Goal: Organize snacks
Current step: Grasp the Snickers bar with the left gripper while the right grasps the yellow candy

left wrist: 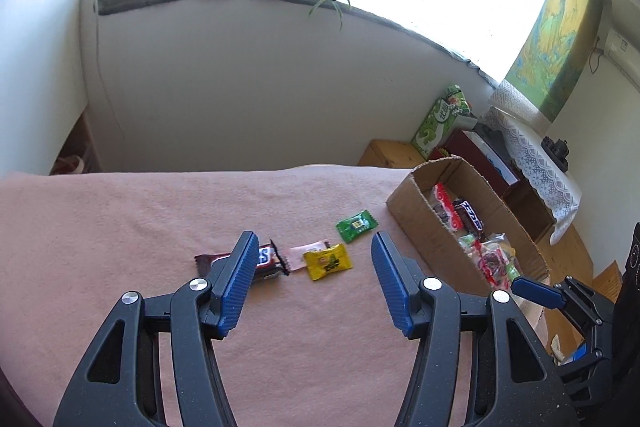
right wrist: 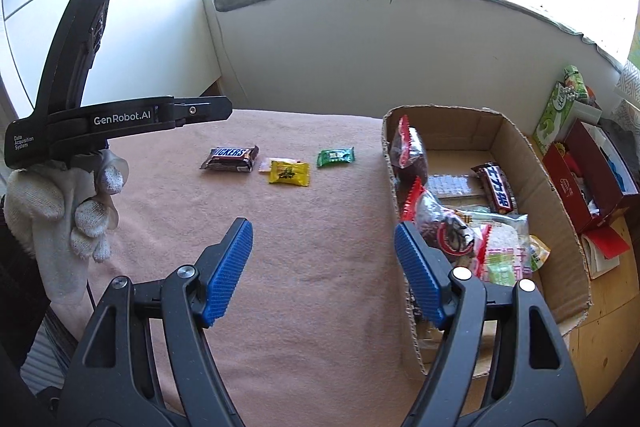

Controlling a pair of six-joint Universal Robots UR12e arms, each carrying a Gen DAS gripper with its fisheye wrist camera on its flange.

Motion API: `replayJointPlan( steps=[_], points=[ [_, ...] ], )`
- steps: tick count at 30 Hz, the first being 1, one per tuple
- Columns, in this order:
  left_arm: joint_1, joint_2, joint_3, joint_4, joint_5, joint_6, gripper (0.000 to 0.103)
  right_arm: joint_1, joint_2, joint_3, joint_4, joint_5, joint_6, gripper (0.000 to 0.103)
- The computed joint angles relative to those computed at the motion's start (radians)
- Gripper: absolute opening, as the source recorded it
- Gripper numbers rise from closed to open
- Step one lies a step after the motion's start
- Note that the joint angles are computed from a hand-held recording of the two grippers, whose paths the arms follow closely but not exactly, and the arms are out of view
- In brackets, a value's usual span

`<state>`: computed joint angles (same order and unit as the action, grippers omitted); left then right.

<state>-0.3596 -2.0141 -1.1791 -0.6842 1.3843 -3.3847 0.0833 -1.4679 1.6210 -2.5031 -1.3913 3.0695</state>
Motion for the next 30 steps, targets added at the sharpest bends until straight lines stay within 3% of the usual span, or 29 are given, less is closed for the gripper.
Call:
replayJointPlan(
  steps=[11,19,24,30],
  points=[
    [0.045,-0.019,0.005,-0.055,-0.028,-0.005,0.058,0.073,0.091,-0.072,0.018,-0.017,-0.008,0.076],
    [0.063,-0.076,0.071,-0.135,-0.088,-0.006,0.058,0.084,0.169,-0.147,0.063,-0.026,0.048,0.076],
    [0.074,-0.100,0.096,-0.176,-0.145,-0.002,0.058,0.090,0.207,-0.178,0.076,-0.071,0.064,0.076],
    [0.069,-0.096,0.092,-0.232,-0.143,0.086,0.058,0.078,0.234,-0.201,0.094,-0.070,0.111,0.076]
  ],
)
